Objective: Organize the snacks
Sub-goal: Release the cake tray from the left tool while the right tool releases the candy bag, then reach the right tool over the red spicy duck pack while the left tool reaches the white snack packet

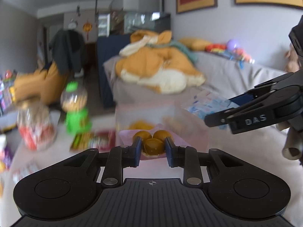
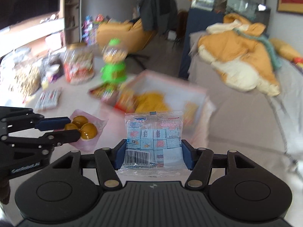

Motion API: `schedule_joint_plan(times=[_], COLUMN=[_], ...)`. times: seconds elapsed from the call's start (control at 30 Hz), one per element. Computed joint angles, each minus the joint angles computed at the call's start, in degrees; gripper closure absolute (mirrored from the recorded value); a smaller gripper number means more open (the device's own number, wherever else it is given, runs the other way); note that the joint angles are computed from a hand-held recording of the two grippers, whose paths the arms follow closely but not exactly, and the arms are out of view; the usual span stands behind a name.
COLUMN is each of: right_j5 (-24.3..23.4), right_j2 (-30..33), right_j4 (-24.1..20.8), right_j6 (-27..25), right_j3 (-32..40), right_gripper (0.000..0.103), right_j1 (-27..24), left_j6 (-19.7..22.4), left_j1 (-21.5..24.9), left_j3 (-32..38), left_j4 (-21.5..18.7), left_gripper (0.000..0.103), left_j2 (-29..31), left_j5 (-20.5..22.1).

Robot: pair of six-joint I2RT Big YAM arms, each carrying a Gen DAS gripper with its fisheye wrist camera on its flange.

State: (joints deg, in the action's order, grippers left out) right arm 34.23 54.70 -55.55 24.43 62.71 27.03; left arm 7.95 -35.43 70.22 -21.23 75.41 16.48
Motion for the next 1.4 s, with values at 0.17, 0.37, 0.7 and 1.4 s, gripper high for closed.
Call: schedule_joint_plan(times=[0.17, 0.37, 0.7, 1.4], right_j5=[0.6, -4.0, -10.6, -17.3], right_j2=[0.9, 5.5, 18.3, 65.8], right_j4=[0.3, 2.7, 1.8, -21.3], right_j6=[-4.5, -7.2, -6.9, -5.3], right_j3=[6.4, 10.0, 13.8, 67.6], right_gripper=[0.044, 0.043, 0.035, 0.025], right_j1=[-4.7, -11.6, -18.8, -10.4], left_j6=[0.1, -8.5, -12.1, -22.9], left_j1=[-1.8, -1.9, 7.0, 24.8], left_j3=[8.8, 20.1, 12.6, 8.5], left_j4=[-2.5, -7.7, 5.0, 5.0], left_gripper=[0.072, 0.071, 0.073, 0.072], left_j2=[5.3, 18.2, 17.7, 20.2], left_j5=[0.0, 5.3, 10.4, -0.1])
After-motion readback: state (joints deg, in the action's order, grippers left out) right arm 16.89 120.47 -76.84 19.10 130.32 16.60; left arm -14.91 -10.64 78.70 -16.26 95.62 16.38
